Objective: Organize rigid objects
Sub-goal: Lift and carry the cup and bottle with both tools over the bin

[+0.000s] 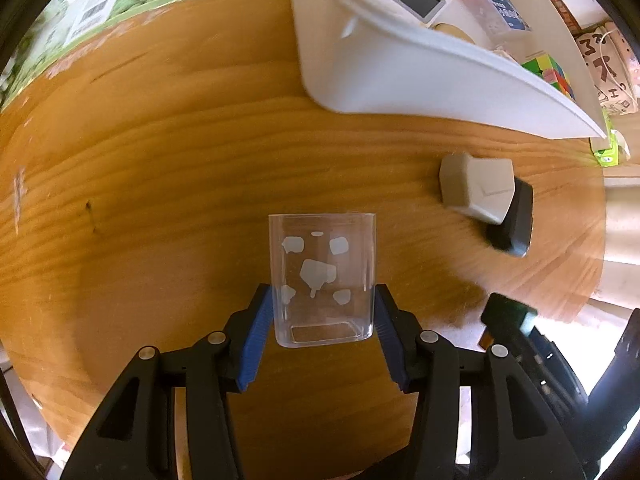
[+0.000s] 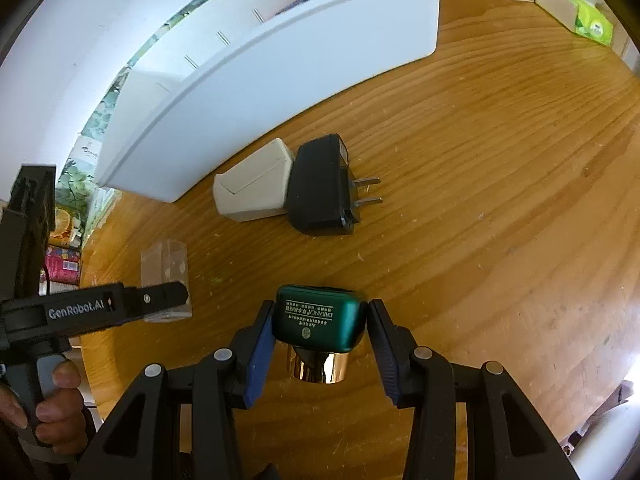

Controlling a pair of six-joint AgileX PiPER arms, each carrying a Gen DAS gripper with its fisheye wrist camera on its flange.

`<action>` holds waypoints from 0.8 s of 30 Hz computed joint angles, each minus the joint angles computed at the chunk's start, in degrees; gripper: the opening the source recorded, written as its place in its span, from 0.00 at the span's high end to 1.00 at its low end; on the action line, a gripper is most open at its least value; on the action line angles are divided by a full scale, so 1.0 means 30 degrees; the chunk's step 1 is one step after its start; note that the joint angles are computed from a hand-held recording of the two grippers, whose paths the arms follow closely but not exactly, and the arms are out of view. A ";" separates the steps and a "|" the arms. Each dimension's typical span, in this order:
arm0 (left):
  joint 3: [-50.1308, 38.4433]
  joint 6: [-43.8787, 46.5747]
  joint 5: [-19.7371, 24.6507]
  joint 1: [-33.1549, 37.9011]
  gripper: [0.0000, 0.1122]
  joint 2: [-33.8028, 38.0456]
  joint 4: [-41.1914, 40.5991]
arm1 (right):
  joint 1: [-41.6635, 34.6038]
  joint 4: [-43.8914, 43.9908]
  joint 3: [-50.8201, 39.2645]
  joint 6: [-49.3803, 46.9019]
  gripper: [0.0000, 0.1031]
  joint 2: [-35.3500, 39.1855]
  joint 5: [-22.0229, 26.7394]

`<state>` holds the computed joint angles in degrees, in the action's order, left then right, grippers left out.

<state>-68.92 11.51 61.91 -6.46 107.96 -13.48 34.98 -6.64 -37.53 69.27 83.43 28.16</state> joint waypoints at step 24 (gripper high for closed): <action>0.5626 0.2052 -0.1770 0.3914 0.52 -0.8301 -0.2951 | 0.1903 -0.3269 -0.0703 -0.0588 0.56 -0.1994 -0.0075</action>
<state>-52.04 17.67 56.60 5.28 83.05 -22.33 40.69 -16.44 -39.64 67.50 77.45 27.93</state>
